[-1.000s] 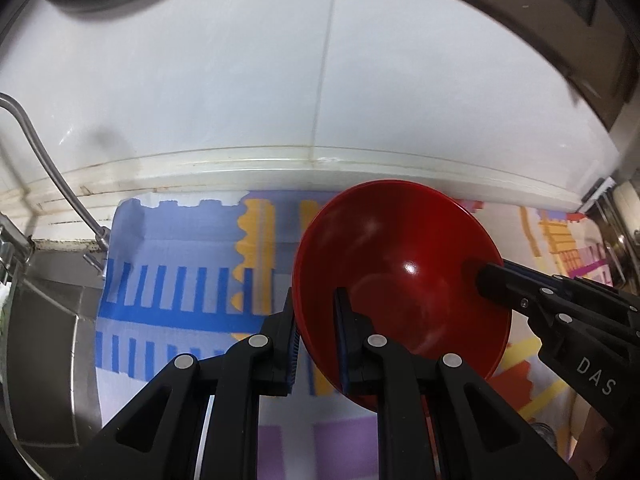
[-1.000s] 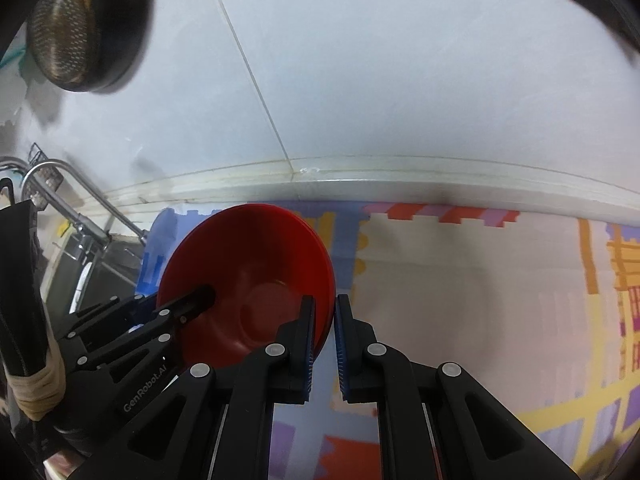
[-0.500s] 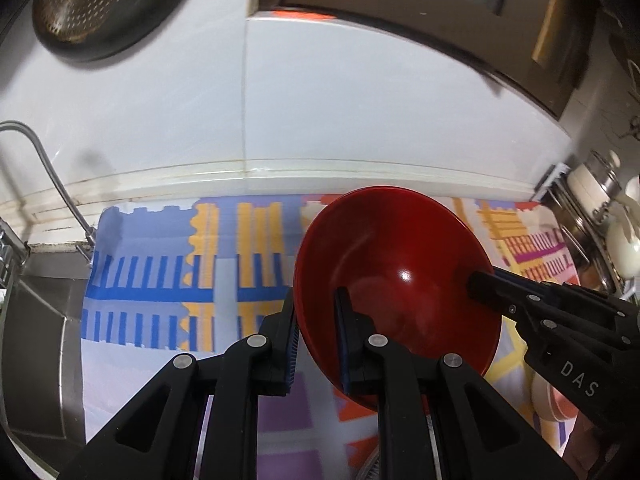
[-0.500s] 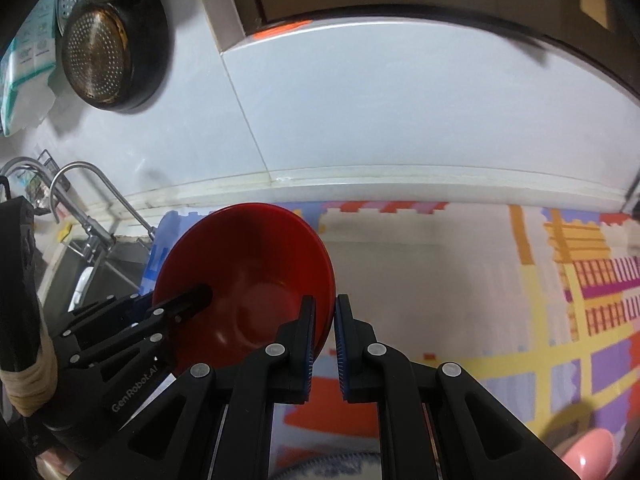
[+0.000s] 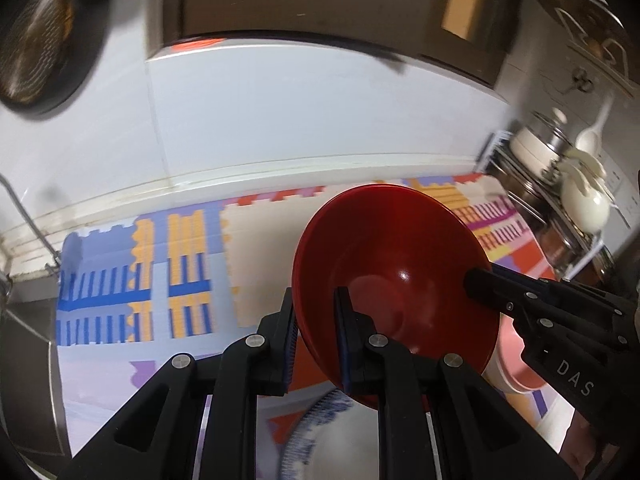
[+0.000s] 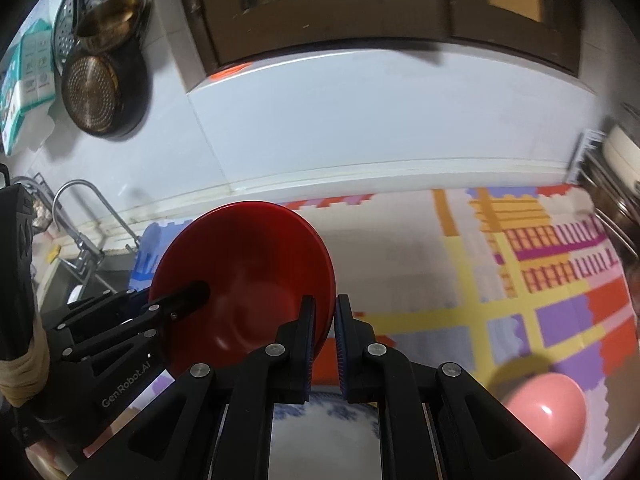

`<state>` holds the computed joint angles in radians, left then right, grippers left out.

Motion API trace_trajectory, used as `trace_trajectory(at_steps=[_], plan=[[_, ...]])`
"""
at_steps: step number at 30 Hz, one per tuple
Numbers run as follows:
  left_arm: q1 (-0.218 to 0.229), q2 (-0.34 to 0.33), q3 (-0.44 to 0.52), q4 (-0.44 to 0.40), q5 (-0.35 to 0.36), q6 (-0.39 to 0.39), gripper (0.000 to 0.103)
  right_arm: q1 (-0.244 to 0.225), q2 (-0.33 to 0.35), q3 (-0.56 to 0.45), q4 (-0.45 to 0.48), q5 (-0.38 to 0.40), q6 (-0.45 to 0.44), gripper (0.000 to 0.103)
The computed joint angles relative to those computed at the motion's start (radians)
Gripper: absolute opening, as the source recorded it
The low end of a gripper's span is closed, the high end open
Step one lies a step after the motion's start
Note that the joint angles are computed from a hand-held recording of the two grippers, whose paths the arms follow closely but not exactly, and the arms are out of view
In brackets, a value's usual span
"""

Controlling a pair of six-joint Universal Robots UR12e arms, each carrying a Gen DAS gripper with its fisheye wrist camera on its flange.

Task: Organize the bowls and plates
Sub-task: 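Lift the red bowl with both grippers and carry it over the pink bowl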

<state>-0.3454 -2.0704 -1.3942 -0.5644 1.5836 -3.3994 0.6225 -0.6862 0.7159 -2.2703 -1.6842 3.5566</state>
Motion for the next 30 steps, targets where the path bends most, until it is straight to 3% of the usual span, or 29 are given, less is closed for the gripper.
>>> trace_trajectory(at_steps=[12, 30], plan=[[-0.063, -0.04, 0.076, -0.028, -0.072, 0.053, 0.018, -0.021, -0.173, 0.287, -0.103, -0.095, 0.078, 0.011], [-0.143, -0.128, 0.216, -0.163, -0.138, 0.137, 0.018, -0.061, -0.319, 0.524, -0.142, -0.18, 0.191, 0.011]])
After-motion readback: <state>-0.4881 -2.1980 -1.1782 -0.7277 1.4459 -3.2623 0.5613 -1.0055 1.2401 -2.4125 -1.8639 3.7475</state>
